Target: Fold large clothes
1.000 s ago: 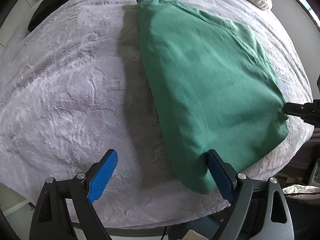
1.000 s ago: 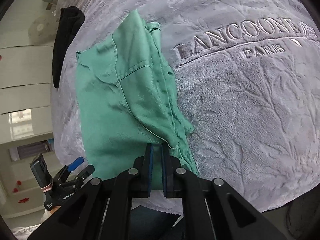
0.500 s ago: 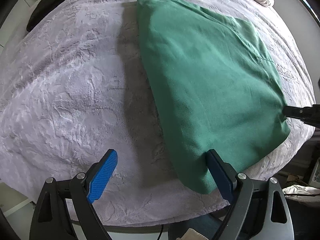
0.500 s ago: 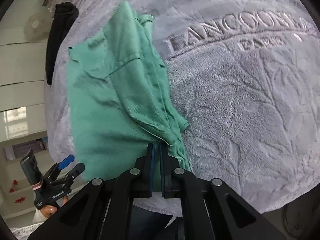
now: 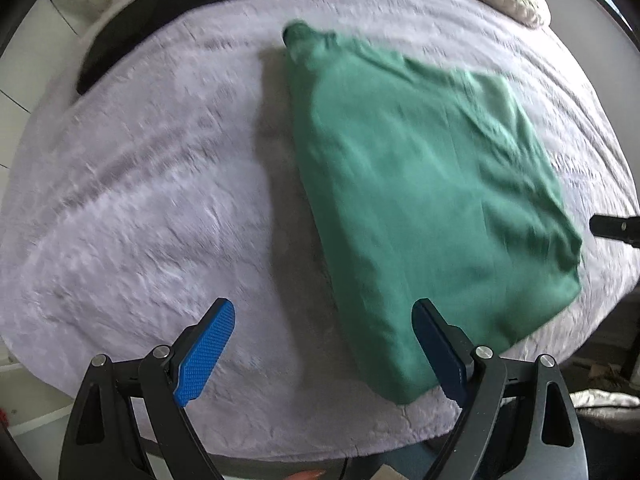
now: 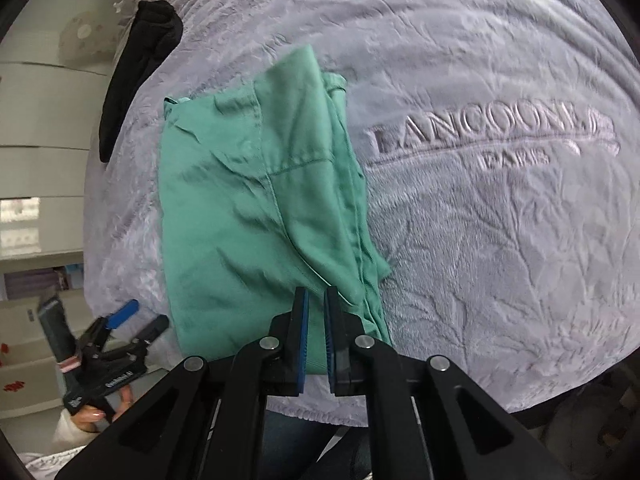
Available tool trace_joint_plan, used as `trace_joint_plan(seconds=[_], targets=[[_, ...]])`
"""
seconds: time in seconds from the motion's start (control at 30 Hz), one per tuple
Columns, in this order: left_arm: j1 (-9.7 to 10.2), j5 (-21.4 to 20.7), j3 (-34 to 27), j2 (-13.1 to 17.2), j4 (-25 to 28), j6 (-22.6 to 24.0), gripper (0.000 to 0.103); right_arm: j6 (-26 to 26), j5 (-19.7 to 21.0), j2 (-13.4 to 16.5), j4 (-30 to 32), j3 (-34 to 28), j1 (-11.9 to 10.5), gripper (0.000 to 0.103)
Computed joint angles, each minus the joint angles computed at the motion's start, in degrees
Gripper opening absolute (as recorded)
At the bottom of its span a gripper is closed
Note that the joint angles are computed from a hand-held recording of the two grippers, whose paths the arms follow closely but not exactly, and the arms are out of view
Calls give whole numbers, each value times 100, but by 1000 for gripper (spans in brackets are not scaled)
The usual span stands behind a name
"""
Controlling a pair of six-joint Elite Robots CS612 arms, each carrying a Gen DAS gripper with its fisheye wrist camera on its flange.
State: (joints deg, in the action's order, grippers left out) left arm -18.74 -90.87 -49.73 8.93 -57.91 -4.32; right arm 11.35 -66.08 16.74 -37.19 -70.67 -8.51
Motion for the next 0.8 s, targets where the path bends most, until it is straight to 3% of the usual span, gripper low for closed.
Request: trace_joint_plan(seconds=[0.07,0.13,0.17,0.37,0.53,0.63,0.7,0.8], targets=[[3,54,110,-72,-113,-130,91,-56,-123,-71,-74,118,43,21],[-4,265,262,-156,-233,-271,91,-93,-275,-133,-202,212,91,75],[-18,389,326,-193,-273,-341,91,-132,-341,-157,-314,240,117,80],[42,353,601,-371,-410,-777,91,-274,-629,-312,-556,483,209,81],[14,447,773,-483,-404,-994,91,-244,-973,-365,-762,558,289,94],[-2,512,806,-503,-374,-1004,91,-225,-1121,-380,-793,574,310,95],[-17,582,790,-497,-361,-1003,91,-193,-1251,-384,-800,587,329,103],[-17,556,780,-495,-377,-994,91,-149,-1411,-389,-808,595,351,103]])
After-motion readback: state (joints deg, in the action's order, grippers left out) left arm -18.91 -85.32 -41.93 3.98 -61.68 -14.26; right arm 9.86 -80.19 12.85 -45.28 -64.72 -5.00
